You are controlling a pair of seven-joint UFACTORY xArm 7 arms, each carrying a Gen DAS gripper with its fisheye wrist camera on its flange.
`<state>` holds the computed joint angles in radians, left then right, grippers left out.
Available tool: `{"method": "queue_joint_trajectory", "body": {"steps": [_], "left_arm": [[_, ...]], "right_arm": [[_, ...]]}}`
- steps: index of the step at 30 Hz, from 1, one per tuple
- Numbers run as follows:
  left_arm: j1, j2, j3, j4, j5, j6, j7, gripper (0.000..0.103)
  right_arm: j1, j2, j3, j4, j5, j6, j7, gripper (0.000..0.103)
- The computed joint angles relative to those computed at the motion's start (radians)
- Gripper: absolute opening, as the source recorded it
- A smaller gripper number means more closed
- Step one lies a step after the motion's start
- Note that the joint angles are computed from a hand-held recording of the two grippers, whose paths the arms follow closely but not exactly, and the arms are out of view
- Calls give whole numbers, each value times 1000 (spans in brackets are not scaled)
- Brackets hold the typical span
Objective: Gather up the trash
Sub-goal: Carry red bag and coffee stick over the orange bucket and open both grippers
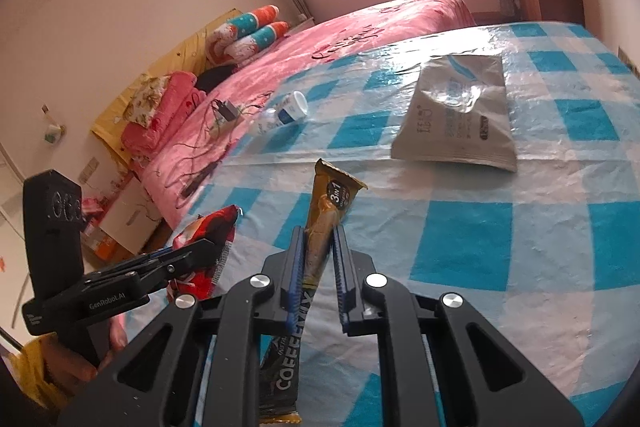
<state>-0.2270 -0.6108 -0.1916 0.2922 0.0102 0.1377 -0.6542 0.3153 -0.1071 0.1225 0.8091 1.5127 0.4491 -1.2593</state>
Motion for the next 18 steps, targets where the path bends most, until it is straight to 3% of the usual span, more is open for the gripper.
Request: {"method": "queue_joint_trajectory", "body": {"steps": [8, 18], "left_arm": [[-4, -114, 63, -60, -15, 16, 46, 42], [64, -322, 122, -161, -32, 93, 112, 42]], "right_arm": [[0, 0, 1, 13, 14, 53, 62, 14], [39, 11, 31, 49, -25, 96, 166, 14]]}}
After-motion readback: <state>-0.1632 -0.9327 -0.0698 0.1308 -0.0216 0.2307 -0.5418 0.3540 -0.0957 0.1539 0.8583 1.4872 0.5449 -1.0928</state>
